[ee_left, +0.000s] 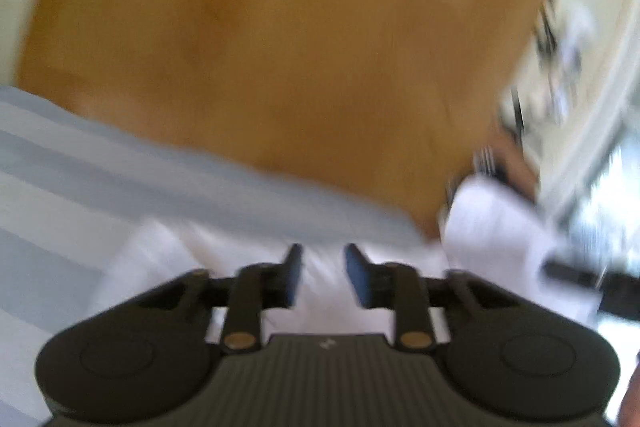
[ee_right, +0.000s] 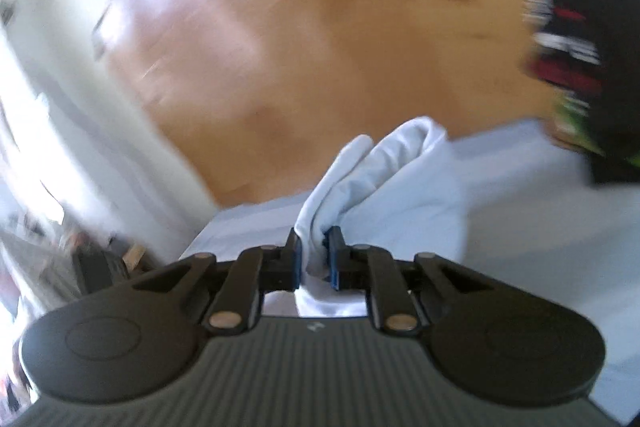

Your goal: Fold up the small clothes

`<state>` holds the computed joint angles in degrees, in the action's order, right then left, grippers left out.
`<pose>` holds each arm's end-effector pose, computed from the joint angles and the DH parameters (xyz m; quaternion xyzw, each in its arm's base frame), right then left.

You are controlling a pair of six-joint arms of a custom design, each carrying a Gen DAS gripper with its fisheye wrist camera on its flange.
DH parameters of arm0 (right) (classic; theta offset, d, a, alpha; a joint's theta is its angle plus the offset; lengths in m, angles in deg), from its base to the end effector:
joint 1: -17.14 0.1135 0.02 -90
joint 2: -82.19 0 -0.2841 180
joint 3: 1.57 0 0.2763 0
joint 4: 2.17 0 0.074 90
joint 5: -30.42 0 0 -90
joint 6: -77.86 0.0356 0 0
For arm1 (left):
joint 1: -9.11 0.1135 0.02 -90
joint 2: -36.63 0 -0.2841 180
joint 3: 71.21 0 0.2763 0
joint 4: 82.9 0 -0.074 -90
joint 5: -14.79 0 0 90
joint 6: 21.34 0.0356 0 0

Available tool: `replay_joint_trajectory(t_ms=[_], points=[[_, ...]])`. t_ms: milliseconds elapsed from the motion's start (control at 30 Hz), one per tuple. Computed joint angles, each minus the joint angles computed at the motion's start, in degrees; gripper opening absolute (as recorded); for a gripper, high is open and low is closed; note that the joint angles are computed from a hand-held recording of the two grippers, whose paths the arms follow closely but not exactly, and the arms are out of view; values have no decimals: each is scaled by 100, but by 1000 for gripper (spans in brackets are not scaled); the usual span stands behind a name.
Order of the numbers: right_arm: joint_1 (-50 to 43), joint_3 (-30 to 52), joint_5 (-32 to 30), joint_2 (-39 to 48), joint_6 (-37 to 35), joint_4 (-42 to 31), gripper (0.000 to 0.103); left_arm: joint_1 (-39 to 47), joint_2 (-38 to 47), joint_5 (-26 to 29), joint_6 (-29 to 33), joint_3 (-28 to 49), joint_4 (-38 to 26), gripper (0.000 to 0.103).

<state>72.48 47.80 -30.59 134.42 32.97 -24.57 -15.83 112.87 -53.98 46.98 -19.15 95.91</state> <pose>0.1376 0.1687 0.2794 0.0606 0.8264 0.2631 0.4941 0.2678 -0.1388 0.2303 0.1221 0.8275 -0.3509 0.4209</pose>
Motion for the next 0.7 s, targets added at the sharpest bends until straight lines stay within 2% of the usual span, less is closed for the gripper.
replay_joint_trajectory(t_ms=[33,167,233,300,367,400,467,567,600,700], points=[[-1,265,-186,532,-148,228,15,318,-81,183,-92,-20,59,38],[-26,1322,-905,2450,-518,723,15,1718,205,1287,-468,206,10,39],[-69,1818,-1249,3306,-537,831,15,2116,400,1459,-609,388,-119,39],[4,2189,-1303,4011,-574,846,16,2370,584,1627,-701,531,-229,40],[-18,2372,-1399,4559,-818,1003,25,2453,756,1708,-637,746,-524,40],[-71,2303,-1610,4646,-866,1141,36,2422,803,1664,-546,835,-671,40],[-168,1840,-2000,4393,-819,1654,43,2247,815,1495,-355,933,-858,47],[-377,857,-2679,3292,-790,2125,44,2039,786,1418,-121,993,-1009,58],[-358,479,-2619,2825,-829,2304,44,1989,766,1417,-28,1037,-1100,59],[-188,-474,-1812,1498,-834,2471,43,1644,625,1293,188,1003,-1250,66]])
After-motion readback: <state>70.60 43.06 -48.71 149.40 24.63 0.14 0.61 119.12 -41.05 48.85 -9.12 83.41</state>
